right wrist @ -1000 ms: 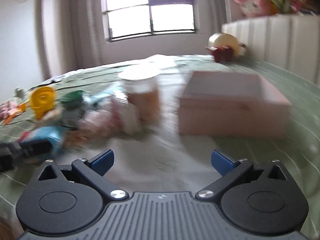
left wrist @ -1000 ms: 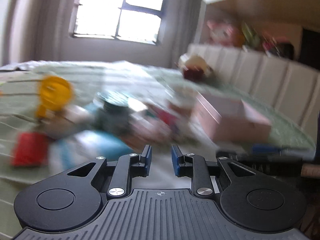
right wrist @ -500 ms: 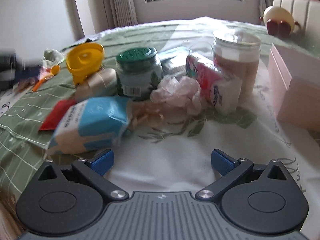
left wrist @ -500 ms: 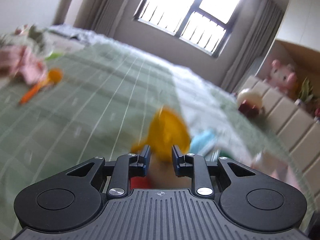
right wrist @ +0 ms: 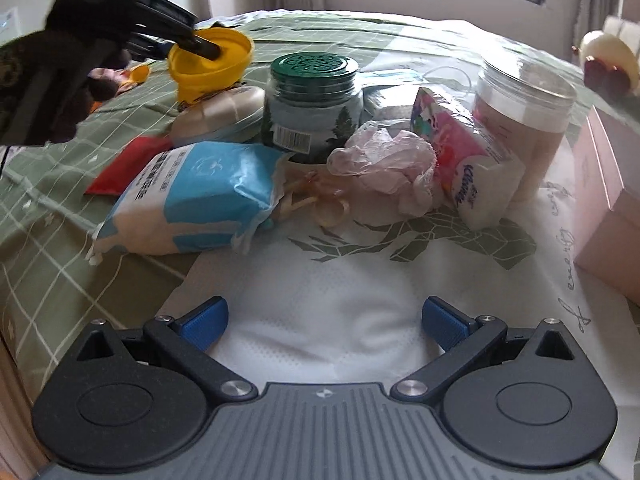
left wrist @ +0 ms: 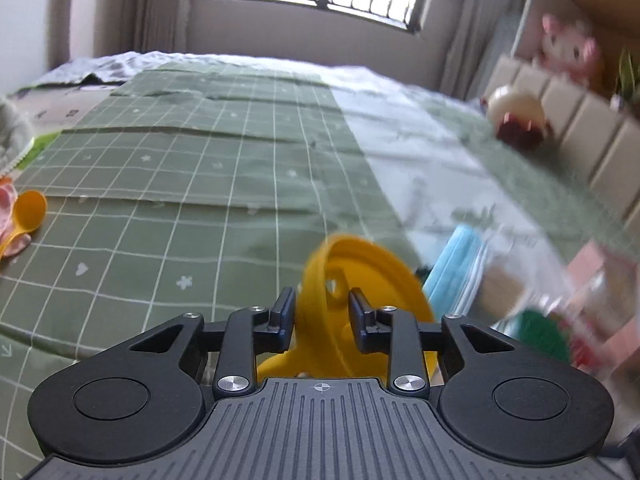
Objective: Organize soft objects
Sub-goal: 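Reach the left gripper to the yellow funnel and grasp it, then grasp the red pouch with the right gripper while the left gripper lifts the funnel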
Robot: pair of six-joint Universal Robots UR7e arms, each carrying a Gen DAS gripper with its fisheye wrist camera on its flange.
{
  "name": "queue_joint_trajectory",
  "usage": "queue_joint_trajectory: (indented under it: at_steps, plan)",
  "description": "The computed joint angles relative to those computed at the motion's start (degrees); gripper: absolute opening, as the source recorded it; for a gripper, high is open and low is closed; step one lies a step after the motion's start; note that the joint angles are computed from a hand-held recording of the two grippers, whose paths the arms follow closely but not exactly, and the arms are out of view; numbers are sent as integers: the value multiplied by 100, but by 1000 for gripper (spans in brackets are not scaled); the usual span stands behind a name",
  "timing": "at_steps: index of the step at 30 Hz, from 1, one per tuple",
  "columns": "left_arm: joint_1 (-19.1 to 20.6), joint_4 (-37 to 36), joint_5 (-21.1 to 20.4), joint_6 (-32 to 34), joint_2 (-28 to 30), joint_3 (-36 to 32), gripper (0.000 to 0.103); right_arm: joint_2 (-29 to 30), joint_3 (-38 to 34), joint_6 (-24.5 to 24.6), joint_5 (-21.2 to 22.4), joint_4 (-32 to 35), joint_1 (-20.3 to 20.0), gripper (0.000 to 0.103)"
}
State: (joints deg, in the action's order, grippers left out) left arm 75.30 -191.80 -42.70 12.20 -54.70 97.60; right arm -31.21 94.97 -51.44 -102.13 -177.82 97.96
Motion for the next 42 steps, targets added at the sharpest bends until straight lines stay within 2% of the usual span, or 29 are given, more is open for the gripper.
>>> queue_joint_trajectory:
  at_steps: [2, 5, 6, 9, 11, 13, 15, 19, 20, 22, 24, 26, 29, 32, 34, 36, 37, 38, 40, 42]
  plan:
    - [26, -10, 171, 43, 110, -2, 30, -5, 17, 9, 24, -35, -7, 103]
    - [-19, -1054, 147, 976, 307, 138, 25, -22, 121, -160, 63, -211, -21, 103]
    - [-26, -1358, 114, 1164, 350, 174, 20, -42, 143, -204, 100, -210, -34, 103]
    - [-7, -1963, -270, 1343, 291, 388, 18, -129, 202, -447, 182, -125, -52, 103]
    - [-33, -2479, -442, 1546, 216, 627, 17, -219, 337, -508, 274, -329, -45, 92]
    - [-132, -3079, -409, 1996, 142, 879, 17, -290, 474, -493, 501, -707, -7, 91]
    - [-245, -3555, -377, 2290, -9, 1190, 17, -363, 499, -406, 734, -740, 94, 91]
    - [-540, -4726, 82, 2581, -421, 1913, 17, -226, 246, -270, 825, -467, 533, 91]
    - [-609, -5021, 289, 2668, -488, 2043, 17, -176, 139, -135, 833, -233, 631, 91]
    - [-679, -5431, 705, 2802, -618, 2194, 17, -12, -264, 341, 821, 668, 850, 91]
    - [-743, -5588, 1115, 2693, -790, 2412, 17, 272, -887, 921, 701, 1794, 1061, 91]
    - [-766, -5637, 1300, 2439, -983, 2669, 17, 703, -1601, 1587, 424, 2633, 1255, 91]
    - [-762, -5853, 1227, 2225, -1243, 3068, 17, 1293, -2334, 2284, -26, 2927, 1466, 91]
    - [-672, -5951, 1054, 1987, -1372, 3272, 17, 1802, -2887, 2567, -587, 3108, 1626, 91]
    - [-562, -5915, 943, 1774, -1374, 3336, 17, 2036, -2933, 2445, -1038, 2768, 1743, 92]
    - [-450, -5890, 843, 1656, -1347, 3342, 17, 2103, -2731, 1999, -1099, 2168, 1789, 90]
    - [-408, -5880, 817, 1605, -1329, 3338, 17, 2036, -2556, 1827, -1011, 1971, 1759, 84]
    - [-367, -5833, 786, 1536, -1331, 3335, 17, 1976, -2440, 1679, -889, 1858, 1734, 71]
    - [-311, -5774, 759, 1430, -1325, 3322, 17, 1816, -2257, 1450, -655, 1823, 1689, 54]
    - [-314, -5721, 771, 1396, -1316, 3248, 17, 1604, -2051, 1337, -345, 1777, 1610, 51]
